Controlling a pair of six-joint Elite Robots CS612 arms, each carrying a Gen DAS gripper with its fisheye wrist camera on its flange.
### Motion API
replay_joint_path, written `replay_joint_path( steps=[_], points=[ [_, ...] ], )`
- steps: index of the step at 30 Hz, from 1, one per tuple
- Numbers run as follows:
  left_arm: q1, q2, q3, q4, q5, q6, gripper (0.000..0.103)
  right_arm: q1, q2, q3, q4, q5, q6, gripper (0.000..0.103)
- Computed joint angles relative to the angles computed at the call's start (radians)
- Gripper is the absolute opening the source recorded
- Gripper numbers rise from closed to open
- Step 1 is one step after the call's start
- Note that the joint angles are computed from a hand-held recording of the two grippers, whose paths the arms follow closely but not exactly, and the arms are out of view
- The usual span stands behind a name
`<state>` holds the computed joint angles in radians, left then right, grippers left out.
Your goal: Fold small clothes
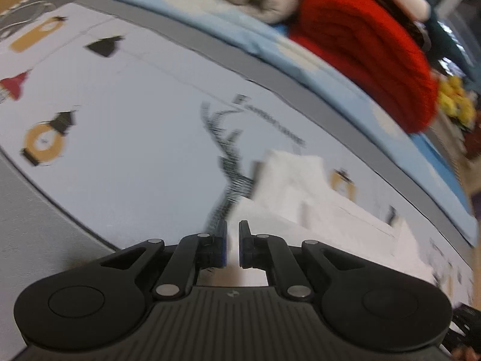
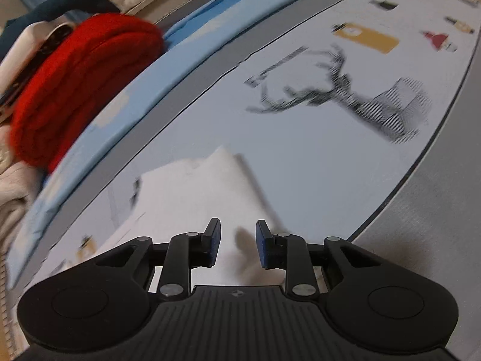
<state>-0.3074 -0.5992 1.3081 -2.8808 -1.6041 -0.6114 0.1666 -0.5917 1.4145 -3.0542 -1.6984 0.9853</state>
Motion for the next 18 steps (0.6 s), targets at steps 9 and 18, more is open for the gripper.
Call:
replay_joint_path(
  steps=[9, 18],
  points=[
    [-0.012, 0.016, -0.033, 0.142, -0.01, 0.172, 0.032, 0.004, -0.02, 0.009, 0.115, 0.002, 0.021, 0.029],
    [-0.013, 0.014, -0.015, 0.169, 0.01, 0.317, 0.034, -0.015, -0.012, 0.009, 0.149, 0.045, -0.118, 0.039]
  ],
)
